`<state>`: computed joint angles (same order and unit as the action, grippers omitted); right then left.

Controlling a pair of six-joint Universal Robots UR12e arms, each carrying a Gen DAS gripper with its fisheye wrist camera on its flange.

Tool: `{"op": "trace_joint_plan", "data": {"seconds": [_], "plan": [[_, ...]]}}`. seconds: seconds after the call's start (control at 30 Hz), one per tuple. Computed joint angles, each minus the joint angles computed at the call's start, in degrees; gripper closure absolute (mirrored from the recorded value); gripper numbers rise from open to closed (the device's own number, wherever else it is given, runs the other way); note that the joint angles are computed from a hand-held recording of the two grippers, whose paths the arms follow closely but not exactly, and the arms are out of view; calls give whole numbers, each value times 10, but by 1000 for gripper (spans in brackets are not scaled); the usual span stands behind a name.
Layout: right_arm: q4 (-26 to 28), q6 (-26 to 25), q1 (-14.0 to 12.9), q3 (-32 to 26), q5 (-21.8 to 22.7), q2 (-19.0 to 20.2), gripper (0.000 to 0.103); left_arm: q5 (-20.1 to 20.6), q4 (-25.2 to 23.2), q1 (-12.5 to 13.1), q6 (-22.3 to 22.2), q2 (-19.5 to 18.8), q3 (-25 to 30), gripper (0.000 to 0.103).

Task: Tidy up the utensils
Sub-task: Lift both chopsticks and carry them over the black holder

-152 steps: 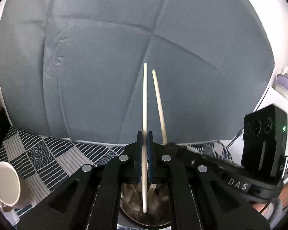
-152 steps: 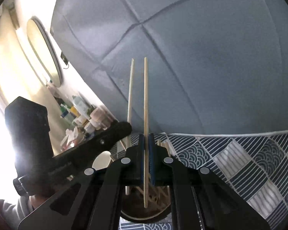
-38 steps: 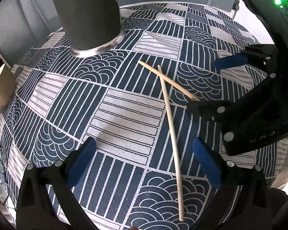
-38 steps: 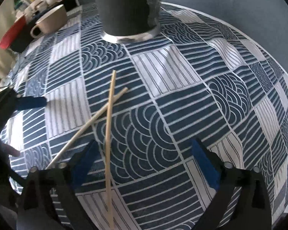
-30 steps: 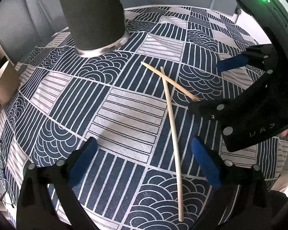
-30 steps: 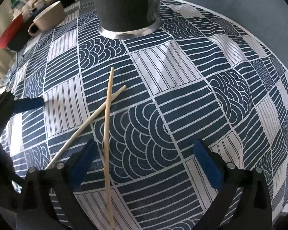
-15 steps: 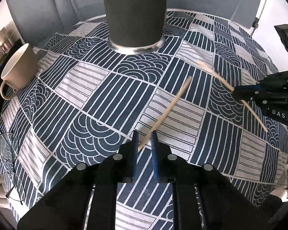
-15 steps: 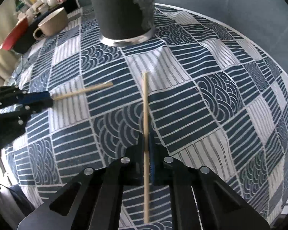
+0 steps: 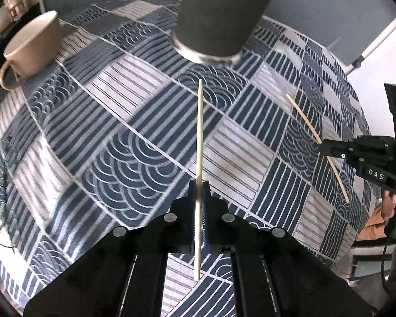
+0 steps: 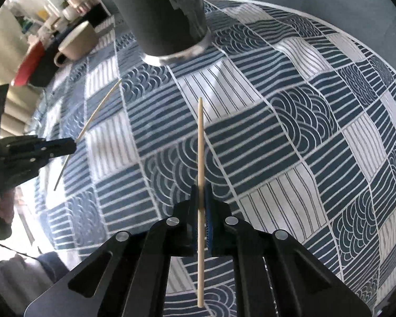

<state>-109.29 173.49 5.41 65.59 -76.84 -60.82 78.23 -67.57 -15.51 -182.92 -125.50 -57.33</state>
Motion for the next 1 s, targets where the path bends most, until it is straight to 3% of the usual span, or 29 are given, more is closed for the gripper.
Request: {"op": "trace_joint_plan", "data": {"seconds": [0.3, 0.53, 0.83, 1.0], "plan": [[-31, 28, -14, -31, 58, 2, 98, 14, -8, 9, -10, -17, 60, 98], [-70, 35, -18, -80, 66, 17, 98, 27, 1, 15, -20, -45, 135, 98], [-96, 39, -19, -185, 100, 65, 98, 18, 15, 16, -23, -107, 276, 98], [-103, 46, -14, -242, 111, 96, 98, -16, -2, 16, -32, -163, 389, 98]]}}
